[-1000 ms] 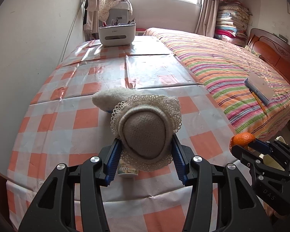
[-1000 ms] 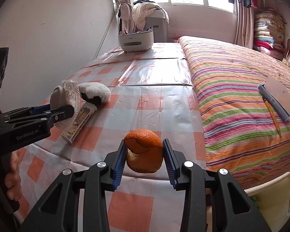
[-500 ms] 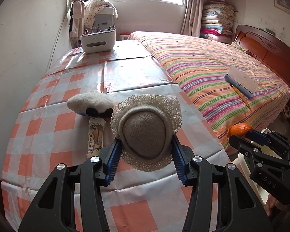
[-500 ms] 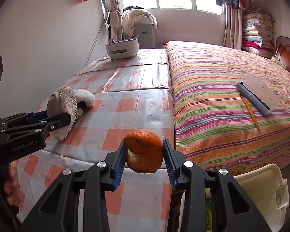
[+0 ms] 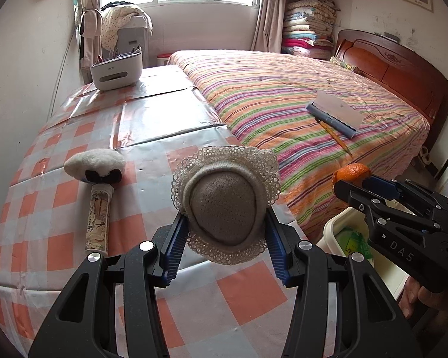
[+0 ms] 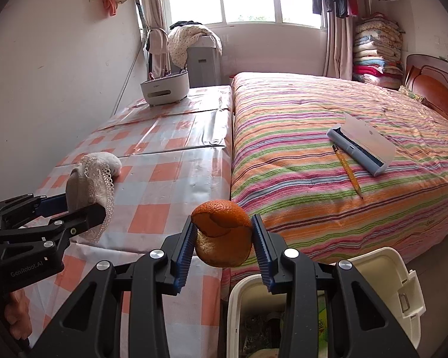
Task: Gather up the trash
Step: 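Lift the orange peel with the right tool and carry it to the cream bin, then open the right tool over the cream bin, dropping the orange peel, then move both tools back to the plush sheep and tea bottle on the table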
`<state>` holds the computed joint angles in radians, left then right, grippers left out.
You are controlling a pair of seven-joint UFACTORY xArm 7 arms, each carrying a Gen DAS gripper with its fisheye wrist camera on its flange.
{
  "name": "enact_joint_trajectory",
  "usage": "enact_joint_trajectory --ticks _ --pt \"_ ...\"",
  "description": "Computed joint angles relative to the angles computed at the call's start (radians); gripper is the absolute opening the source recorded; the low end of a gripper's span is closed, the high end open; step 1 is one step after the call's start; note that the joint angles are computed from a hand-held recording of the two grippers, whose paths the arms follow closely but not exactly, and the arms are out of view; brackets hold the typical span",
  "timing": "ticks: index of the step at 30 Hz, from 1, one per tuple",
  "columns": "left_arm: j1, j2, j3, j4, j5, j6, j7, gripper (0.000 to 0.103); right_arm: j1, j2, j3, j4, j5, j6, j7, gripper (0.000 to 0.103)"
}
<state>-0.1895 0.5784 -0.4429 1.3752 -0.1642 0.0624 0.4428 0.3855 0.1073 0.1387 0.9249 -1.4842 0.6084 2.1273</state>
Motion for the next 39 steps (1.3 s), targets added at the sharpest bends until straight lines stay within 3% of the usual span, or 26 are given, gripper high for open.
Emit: enact_joint_trajectory --ticks 15,23,30,32,35,39 --pt "0.007 -0.045 -0.124 -0.086 -0.014 -0.027 0.027 0.048 -0.026 -0.182 0.056 -0.199 0.063 0.133 0.069 0.037" --pt "-0.013 -0.054 -0.147 -0.099 -0.015 -0.030 0.028 0.048 -0.043 -0.266 0.090 -0.306 0.115 0.173 0.126 0.037" --pt "-0.051 -0.048 -0.129 -0.089 -0.011 -0.017 0.022 0.048 -0.053 -0.329 0.117 -0.383 0.127 0.182 0.203 0.038" --pt "-0.063 -0.045 -0.123 -0.085 -0.011 -0.014 0.020 0.048 -0.057 -0.341 0.122 -0.398 0.124 0.178 0.227 0.042" --pt "-0.076 -0.042 -0.115 -0.080 -0.010 -0.007 0.019 0.048 -0.062 -0.361 0.132 -0.416 0.106 0.176 0.274 0.061" --pt "-0.090 -0.036 -0.110 -0.069 -0.015 0.009 0.020 0.048 -0.062 -0.413 0.151 -0.452 0.082 0.202 0.355 0.062"
